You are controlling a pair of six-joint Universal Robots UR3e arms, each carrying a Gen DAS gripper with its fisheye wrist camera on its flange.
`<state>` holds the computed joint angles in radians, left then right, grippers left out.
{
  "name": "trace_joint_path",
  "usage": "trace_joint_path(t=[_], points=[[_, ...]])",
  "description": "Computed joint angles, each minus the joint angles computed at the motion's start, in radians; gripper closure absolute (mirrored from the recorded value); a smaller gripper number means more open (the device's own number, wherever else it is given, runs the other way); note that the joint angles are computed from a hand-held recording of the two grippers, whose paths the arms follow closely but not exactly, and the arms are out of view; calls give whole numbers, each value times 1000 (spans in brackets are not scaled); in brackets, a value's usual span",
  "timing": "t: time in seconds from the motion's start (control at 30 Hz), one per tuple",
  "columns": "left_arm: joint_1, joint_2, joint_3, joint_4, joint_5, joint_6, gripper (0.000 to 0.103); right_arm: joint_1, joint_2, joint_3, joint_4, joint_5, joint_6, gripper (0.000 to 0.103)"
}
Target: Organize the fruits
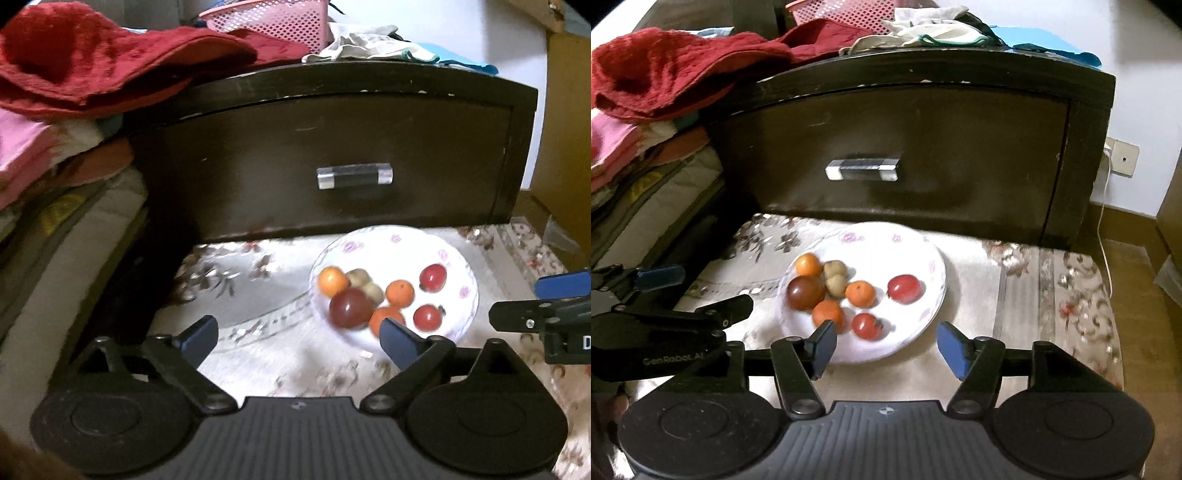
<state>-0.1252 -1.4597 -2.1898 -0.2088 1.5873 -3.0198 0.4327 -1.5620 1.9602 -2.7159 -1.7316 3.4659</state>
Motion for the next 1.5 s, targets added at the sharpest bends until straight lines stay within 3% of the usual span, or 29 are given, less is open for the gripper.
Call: trace_joint_path(t=[0.17, 0.37, 1.5], points=[[-30, 88, -72, -6, 62, -1, 0, 67, -38, 31, 18, -42, 34, 41], [-32, 203, -143, -57, 42, -4, 0, 120, -71, 55, 32, -71, 80, 41], [-60, 393, -237, -173, 40, -34, 0, 235, -117, 87, 87, -148, 207, 40]])
